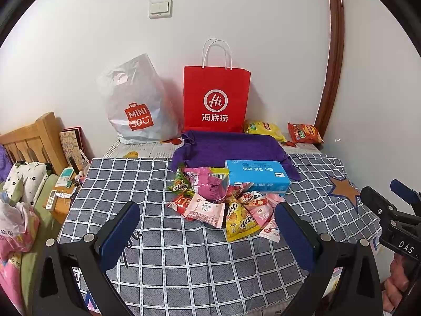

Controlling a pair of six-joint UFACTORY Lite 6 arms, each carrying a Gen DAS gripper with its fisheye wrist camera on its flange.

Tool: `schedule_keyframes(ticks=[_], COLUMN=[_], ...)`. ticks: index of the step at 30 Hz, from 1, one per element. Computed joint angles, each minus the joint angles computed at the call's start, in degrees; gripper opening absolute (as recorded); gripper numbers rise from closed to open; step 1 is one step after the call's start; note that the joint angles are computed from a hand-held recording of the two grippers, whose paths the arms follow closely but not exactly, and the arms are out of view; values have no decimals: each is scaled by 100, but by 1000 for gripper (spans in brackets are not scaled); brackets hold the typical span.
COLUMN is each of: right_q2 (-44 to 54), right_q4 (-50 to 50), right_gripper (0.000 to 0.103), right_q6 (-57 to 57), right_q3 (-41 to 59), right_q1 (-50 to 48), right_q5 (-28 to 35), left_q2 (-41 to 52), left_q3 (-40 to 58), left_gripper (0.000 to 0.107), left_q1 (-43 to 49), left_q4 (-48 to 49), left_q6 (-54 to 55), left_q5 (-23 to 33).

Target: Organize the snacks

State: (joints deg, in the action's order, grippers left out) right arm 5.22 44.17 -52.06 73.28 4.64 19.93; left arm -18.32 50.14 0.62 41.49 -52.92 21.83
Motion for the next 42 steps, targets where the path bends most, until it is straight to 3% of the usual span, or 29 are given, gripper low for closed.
schedule_keyframes(ticks=[42], right_q2=[-166], right_q4=[267], right_gripper=[103], right_q6=[-237], right_q3=[-239], right_q1=[5], right_q5=[-85], left_q2=[-115], left_q3=[-133], left_gripper=[102], left_q1=[-24], left_q4=[142], left_q6=[-136], left_q5=[-3])
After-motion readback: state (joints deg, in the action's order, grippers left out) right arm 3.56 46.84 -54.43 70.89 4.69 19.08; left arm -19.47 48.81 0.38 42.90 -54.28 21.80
